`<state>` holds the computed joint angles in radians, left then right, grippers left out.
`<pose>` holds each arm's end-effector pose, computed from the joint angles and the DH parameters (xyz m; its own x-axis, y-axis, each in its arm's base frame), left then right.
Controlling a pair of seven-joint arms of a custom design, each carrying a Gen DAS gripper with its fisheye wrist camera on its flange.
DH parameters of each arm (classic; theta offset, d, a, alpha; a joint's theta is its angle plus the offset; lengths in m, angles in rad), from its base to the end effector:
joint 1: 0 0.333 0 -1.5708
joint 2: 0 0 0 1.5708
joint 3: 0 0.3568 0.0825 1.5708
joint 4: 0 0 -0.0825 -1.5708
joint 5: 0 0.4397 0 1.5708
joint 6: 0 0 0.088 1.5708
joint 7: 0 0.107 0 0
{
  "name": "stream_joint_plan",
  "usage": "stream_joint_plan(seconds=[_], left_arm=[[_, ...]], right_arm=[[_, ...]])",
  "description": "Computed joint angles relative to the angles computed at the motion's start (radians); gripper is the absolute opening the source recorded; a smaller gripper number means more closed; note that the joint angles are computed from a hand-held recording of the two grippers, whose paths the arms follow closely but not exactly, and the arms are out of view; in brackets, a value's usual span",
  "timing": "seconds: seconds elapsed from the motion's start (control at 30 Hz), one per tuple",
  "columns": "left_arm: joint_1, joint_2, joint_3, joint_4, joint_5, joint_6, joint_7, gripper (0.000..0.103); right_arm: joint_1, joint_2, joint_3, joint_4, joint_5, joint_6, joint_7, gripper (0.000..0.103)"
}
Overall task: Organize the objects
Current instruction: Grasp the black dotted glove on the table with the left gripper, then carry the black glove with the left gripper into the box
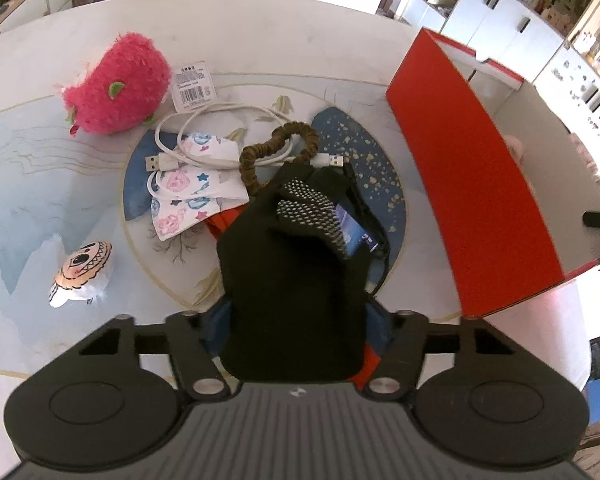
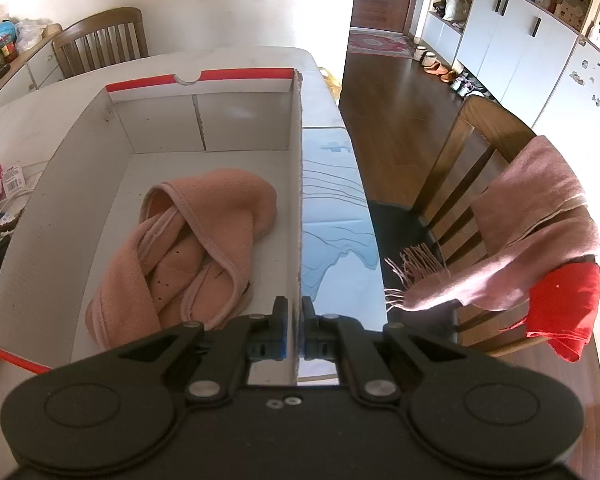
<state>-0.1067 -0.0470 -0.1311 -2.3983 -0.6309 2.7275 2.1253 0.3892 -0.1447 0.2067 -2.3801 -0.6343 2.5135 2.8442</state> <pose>0.5419 -0.1087 0.3701 -0.2983 -0.9281 0.2229 -0.8860 0.1824 -0.4264 0.4439 0.3084 0.4099 -0.2078 -0.9780 0.0154 -0.8449 0.1715 -0.5067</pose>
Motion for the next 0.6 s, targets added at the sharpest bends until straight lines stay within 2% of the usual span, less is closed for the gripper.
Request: stream_joint_plan(seconds=[0.03,0.1,0.13,0.17,0.27,0.4,0.6], left_arm=[[0.001,-0.006,0.002,0.000,-0.009,-0.006,0.001,0.051],[0.001,-0.018,0.007,-0.001,-0.034,-0.016,0.014,0.044],[0.000,-0.024,0.010,-0.001,-0.052,-0.022,0.026,0.031],[0.000,-0.030,0.014,-0.001,-0.063,-0.027,0.036,0.026],[-0.001,-0.044,0.021,0.000,-0.074,-0.049,0.052,0.015],[-0.008,-0.065,0.022,-0.013,-0.067,-0.031,0.067,0.008],[-0.038,-0.119,0.041,-0.018,-0.134,-0.039,0.137,0.007]], right_arm=[[0.000,0.000,0.000,0.000,0.000,0.001,-0.001,0.005],[0.000,0.001,-0.001,-0.001,-0.001,0.004,-0.002,0.005],[-0.001,0.001,-0.001,-0.001,-0.001,0.005,-0.003,0.005],[-0.001,0.002,-0.001,-0.001,-0.001,0.005,-0.003,0.005],[-0.001,0.004,-0.003,-0.001,0.000,0.010,-0.008,0.005],[-0.002,0.005,-0.004,-0.003,0.000,0.016,-0.010,0.005],[-0.002,0.006,-0.006,-0.005,0.003,0.022,-0.019,0.005]])
